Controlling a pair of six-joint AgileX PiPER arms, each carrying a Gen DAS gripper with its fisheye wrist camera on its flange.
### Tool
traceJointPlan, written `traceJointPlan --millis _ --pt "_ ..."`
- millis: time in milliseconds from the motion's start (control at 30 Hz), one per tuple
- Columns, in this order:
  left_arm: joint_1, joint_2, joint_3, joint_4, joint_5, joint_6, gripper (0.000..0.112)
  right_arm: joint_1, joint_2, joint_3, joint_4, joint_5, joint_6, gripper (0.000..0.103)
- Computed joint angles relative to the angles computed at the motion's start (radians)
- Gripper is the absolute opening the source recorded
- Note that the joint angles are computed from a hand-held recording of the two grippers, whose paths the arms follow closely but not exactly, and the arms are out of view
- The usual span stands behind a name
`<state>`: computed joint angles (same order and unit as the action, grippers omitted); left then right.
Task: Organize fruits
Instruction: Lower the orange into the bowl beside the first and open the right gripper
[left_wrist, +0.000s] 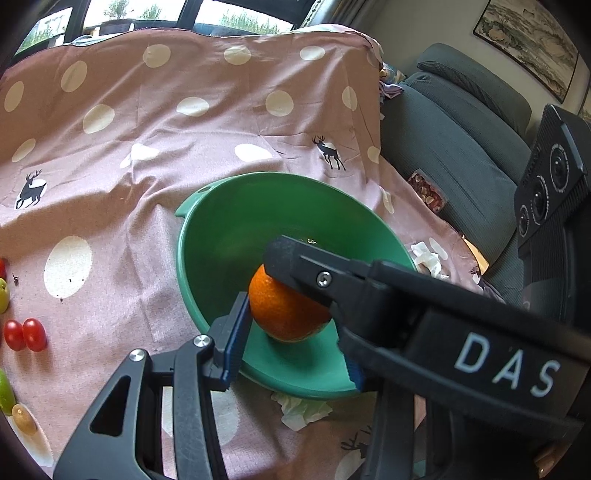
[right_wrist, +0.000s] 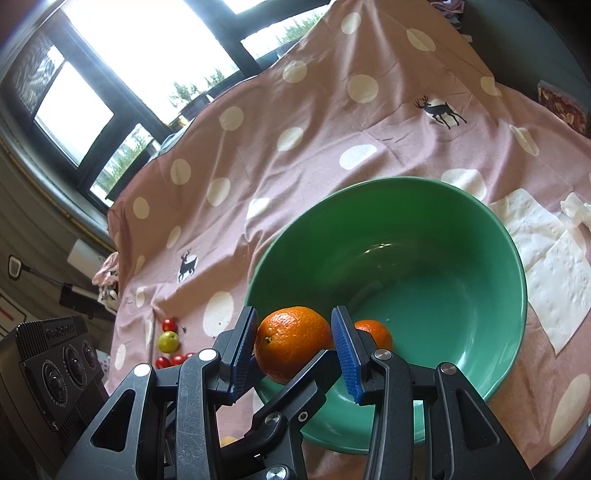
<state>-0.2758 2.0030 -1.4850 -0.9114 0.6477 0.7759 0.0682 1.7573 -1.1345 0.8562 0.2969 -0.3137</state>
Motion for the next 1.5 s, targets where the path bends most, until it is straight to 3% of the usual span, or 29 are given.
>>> traceJointPlan --millis 1067,1233,1333,1433,1500 --pt "-0.035 0.021 -0.019 0.074 -0.023 -0.066 0.045 -0.045 0.026 0.004 0.108 0.041 -0.082 0.044" --pt "-0.017 0.023 -0.016 0.027 0.001 -0.019 0.048 -0.056 0.045 -0.012 0.064 0.066 -0.016 0.044" --pt "-0.012 0.017 -0.017 0.038 0.011 -0.04 0.05 -0.078 0.064 -0.022 0.13 0.101 -0.057 0.044" --pt "-0.013 -0.008 0.013 0.027 -0.011 -0.016 0.053 -0.069 0.054 -0.014 0.086 0.071 -0.004 0.044" --pt "0.005 -0.02 0.021 -0.012 0.022 0.015 0.058 -0.062 0.046 -0.008 0.055 0.051 0.028 0.044"
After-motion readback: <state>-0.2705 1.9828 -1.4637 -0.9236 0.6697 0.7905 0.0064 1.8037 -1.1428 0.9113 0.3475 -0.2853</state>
